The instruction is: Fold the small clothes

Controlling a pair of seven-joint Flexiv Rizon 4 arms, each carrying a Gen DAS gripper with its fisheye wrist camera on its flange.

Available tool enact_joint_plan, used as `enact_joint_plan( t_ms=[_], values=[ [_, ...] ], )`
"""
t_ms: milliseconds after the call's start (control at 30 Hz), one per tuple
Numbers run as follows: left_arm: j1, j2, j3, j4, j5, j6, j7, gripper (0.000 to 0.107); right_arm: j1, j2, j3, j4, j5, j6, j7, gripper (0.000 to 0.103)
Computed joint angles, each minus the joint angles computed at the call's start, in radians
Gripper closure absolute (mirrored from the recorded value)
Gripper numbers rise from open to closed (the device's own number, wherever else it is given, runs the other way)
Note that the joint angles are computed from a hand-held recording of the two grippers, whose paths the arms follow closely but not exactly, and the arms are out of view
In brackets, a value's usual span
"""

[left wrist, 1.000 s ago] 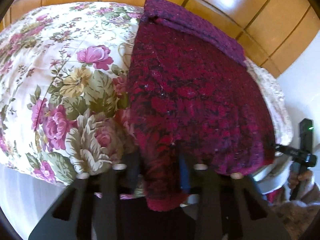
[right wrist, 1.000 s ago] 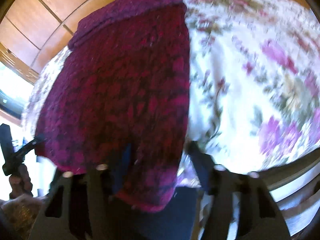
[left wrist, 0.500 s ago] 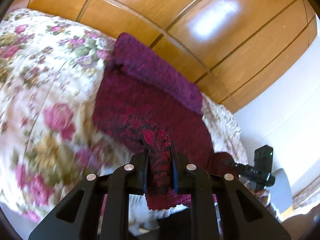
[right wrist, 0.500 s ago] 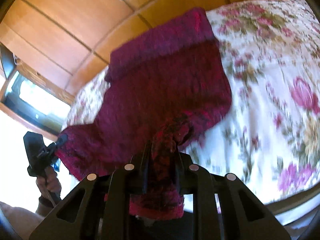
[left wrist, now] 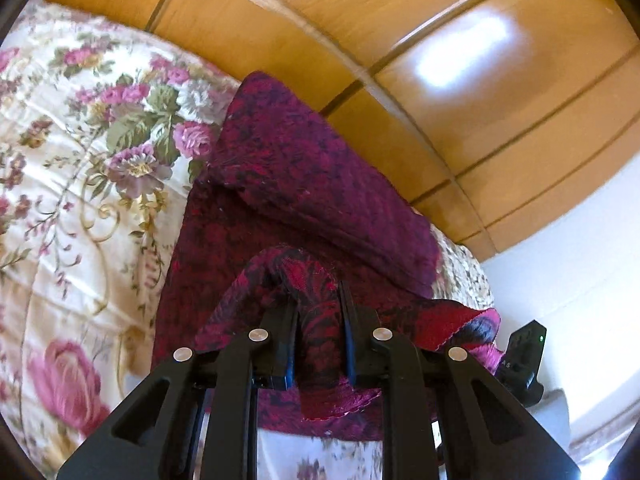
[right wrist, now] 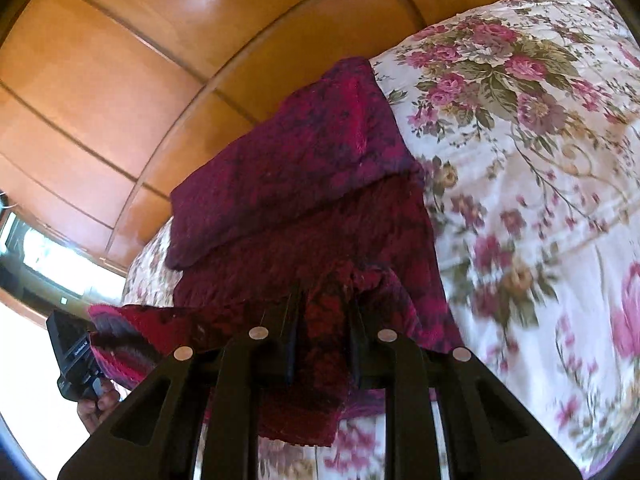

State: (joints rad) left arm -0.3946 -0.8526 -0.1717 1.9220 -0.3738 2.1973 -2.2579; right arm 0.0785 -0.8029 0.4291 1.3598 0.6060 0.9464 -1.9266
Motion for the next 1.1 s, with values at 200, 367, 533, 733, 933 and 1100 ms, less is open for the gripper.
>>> enact_joint_plan(
  t_ms=[200,367,533,733,933,1100],
  values=[
    [0.144,-0.039,-0.100,-0.015,0.096,-0.036,-0.110,0.082,0.045,-0.059,-0.028,-0.085,-0.052,-0.027,0.073,0.079],
    [0.245,-0.052,-0.152,0.033,0.218,0.082,-0.258,0.055,-0.010,-0.113,0.032,-0.176,0.014,-0.102,0.071,0.034],
    [0.165,0.021,-0.052,0.117,0.136,0.143,-0.278,0.027,-0.024,-0.094,0.036,-0.170,0.099,-0.023,0.029,0.011],
    [0.096,0.042,-0.003,0.203,0.114,0.183,-0.229,0.026,-0.036,-0.027,0.008,-0.054,0.080,0.033,-0.044,0.012],
    [0.032,-0.017,-0.005,0.184,0.127,0.172,-0.140,0.026,-0.015,-0.008,-0.036,0.069,-0.006,0.086,-0.055,0.023],
    [-0.077,-0.002,0.049,0.136,-0.024,0.018,0.000,0.071,-0.030,-0.030,0.000,0.077,-0.037,0.115,-0.059,0.061]
  ],
)
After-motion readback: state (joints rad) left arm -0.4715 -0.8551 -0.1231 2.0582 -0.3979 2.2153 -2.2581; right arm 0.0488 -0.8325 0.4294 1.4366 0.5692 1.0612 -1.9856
